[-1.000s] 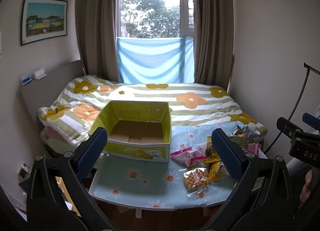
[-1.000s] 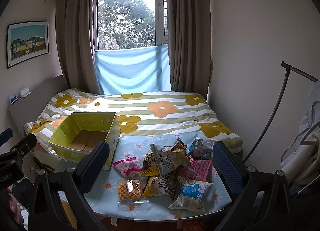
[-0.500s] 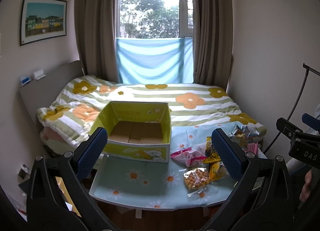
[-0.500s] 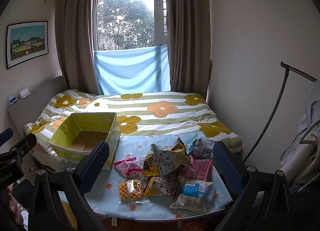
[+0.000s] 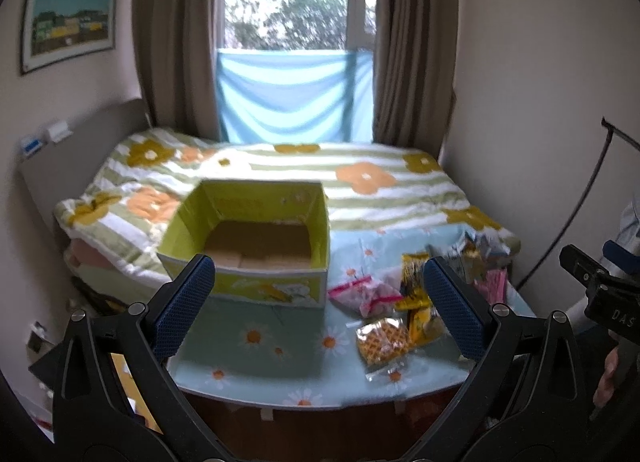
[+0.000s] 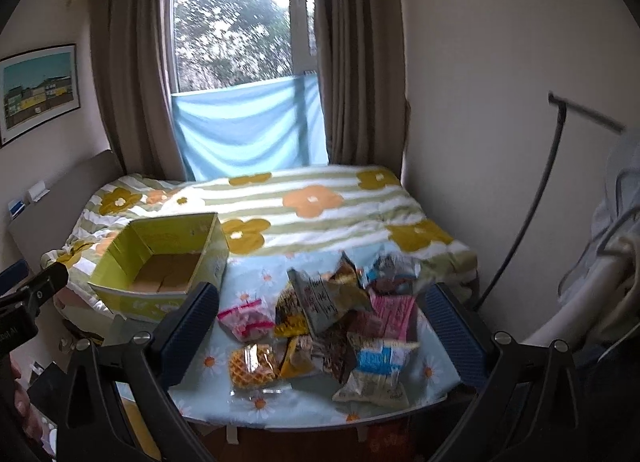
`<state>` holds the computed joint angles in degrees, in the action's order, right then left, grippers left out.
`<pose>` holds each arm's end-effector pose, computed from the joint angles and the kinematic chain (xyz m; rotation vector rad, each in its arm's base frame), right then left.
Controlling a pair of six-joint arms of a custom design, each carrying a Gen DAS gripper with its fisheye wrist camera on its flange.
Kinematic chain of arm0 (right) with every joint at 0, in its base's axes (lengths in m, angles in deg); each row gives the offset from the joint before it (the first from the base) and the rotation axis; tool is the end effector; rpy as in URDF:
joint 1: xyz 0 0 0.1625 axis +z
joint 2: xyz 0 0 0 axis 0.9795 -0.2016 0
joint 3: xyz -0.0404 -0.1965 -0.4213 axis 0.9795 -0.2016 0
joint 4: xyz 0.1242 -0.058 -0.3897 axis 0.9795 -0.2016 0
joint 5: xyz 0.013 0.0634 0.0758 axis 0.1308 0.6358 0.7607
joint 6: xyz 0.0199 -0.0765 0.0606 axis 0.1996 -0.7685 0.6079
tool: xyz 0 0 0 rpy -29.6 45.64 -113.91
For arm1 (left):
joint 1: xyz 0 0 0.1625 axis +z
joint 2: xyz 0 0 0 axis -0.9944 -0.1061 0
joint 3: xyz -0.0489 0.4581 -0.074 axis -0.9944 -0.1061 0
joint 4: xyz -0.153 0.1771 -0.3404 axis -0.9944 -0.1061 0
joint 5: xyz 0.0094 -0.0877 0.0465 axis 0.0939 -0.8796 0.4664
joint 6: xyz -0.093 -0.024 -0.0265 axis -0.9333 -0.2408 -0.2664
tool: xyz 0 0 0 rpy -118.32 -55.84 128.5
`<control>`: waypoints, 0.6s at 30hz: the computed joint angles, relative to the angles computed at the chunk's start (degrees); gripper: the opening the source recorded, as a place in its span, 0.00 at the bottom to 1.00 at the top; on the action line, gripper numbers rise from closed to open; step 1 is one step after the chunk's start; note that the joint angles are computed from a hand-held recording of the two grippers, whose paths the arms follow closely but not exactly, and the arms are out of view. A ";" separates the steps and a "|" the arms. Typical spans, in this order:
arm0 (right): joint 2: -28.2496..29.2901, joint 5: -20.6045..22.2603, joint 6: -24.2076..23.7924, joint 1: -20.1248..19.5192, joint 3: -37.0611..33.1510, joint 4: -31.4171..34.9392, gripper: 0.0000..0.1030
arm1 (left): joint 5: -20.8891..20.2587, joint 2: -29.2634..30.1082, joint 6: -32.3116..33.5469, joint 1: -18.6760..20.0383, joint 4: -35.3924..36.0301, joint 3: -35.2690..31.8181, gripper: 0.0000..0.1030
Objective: Organize snacks
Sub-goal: 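Reach both grippers into the snack pile toward separate chip bags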
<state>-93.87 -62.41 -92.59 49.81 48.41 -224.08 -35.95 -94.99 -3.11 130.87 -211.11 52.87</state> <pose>0.5661 -0.6118 0.1478 0.7046 -2.3022 1.0539 -0.1727 -0.5188 0.5533 0.1436 1.9890 -1.2585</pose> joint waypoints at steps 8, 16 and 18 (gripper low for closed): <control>-1.19 -0.10 7.06 -2.50 3.72 3.79 1.00 | -11.11 1.94 -3.46 5.97 6.68 -2.17 1.00; -0.82 -0.05 13.67 -6.98 3.41 11.35 1.00 | -15.65 9.29 4.13 9.51 5.81 -7.08 1.00; -0.70 0.68 15.75 -8.34 3.08 13.67 1.00 | -16.41 11.93 5.02 10.41 7.20 -9.27 1.00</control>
